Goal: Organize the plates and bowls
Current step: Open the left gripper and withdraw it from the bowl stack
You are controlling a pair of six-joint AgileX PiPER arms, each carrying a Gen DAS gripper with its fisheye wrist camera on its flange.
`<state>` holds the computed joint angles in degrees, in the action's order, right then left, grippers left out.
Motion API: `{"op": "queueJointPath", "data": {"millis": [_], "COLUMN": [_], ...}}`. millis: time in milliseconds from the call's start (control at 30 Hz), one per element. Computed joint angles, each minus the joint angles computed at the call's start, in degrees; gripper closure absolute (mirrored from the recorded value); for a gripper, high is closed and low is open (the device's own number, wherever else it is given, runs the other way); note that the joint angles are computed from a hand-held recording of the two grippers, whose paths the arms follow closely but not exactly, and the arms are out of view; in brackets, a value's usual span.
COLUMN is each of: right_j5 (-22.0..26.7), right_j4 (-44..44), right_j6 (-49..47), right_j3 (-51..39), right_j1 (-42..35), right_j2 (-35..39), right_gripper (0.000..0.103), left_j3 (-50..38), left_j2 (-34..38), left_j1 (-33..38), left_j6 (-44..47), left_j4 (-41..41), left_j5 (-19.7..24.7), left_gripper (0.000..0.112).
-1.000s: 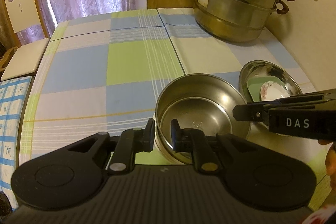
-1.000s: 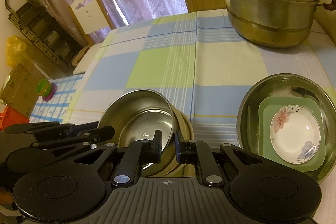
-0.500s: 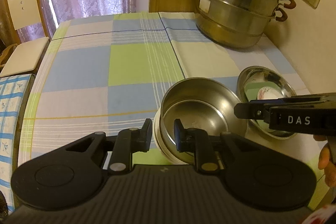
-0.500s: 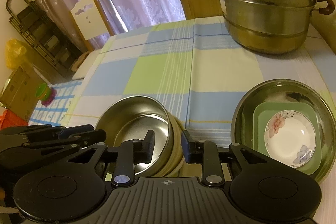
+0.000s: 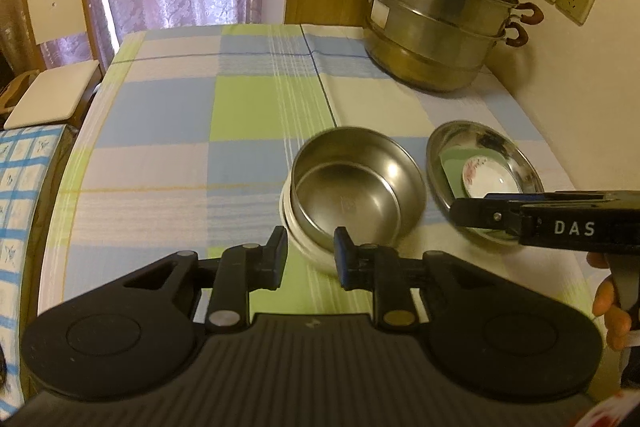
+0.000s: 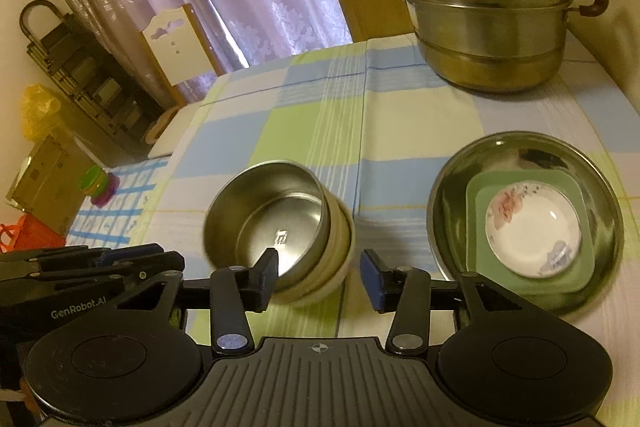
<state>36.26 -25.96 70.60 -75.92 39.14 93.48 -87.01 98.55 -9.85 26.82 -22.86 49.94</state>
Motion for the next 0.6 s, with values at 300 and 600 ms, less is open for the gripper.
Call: {"op": "queueJointPath", "data": {"millis": [300, 600], "right_j5": [2.23, 4.74], "right_j4": [-2.67, -5.07], "right_j6": [5.87, 12.05], "right_j3": [7.32, 14.69], "right_j1": [6.78, 13.49], "right_j2": [-6.47, -12.07], "right_gripper": [0.049, 0.048], "left_j3": [11.65, 21.28], "left_j2": [-9.75, -18.85], "left_j1": [-2.61, -6.68], "left_j6": [-4.3, -11.49], "left_j4": [2.94, 7.22], "left_j5": [-0.08, -0.9], "left_gripper": [0.09, 0.09]}}
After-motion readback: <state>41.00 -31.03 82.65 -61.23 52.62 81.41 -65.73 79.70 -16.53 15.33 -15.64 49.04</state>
